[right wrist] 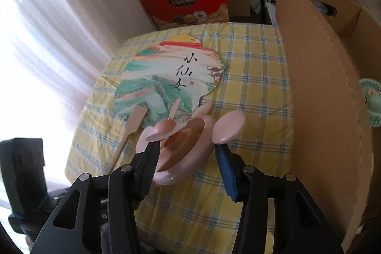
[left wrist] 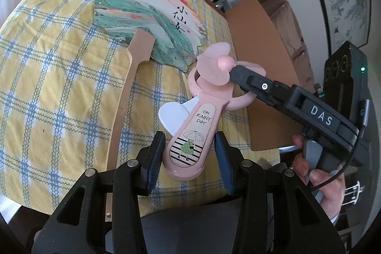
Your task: Organize objects
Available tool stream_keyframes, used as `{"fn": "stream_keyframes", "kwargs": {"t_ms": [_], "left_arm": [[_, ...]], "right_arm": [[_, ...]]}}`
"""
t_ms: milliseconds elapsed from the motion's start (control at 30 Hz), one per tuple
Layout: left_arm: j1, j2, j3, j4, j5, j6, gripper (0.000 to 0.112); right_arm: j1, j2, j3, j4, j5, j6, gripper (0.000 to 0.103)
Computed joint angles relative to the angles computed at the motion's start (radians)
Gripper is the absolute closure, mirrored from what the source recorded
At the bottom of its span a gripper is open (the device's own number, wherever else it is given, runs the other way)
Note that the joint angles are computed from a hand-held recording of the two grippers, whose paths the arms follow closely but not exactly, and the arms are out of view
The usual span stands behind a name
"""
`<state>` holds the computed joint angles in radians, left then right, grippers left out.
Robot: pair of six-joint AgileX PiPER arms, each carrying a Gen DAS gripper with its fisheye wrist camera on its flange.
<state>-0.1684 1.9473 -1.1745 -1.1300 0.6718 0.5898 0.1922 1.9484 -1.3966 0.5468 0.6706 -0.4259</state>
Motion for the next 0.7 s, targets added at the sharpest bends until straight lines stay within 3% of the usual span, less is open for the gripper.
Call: {"fn": "stream_keyframes", "kwargs": {"t_ms": [67, 133, 300, 433, 533, 700], "left_arm": [[0.007, -0.005, 0.016, -0.043, 0.009, 0.049, 0.074], [0.01, -0.015, 0.031, -0.078, 0.021, 0.089, 0.075], [-0.009, -0.044, 0.038, -0.072, 0.007, 0.088, 0.076], [-0.023, -0.082, 0.05, -0.092, 0.007, 0.1, 0.088], [-0.046, -0.118, 0.046, -0.089, -0.001, 0.097, 0.089], [-0.115, -0.115, -0.013, 0.118, -0.069, -0.111, 0.089]], "right_arm": [[-0.021, -0.001, 0.009, 0.088, 0.007, -0.061, 0.064], [-0.056, 0.015, -0.001, 0.214, 0.07, -0.149, 0.074], [-0.062, -0.008, 0.02, 0.257, 0.066, -0.181, 0.078], [-0.078, -0.034, 0.023, 0.3, 0.107, -0.217, 0.082], [-0.08, -0.05, 0.018, 0.299, 0.13, -0.224, 0.088], [-0.074, -0.066, 0.015, 0.248, 0.112, -0.202, 0.091]]}}
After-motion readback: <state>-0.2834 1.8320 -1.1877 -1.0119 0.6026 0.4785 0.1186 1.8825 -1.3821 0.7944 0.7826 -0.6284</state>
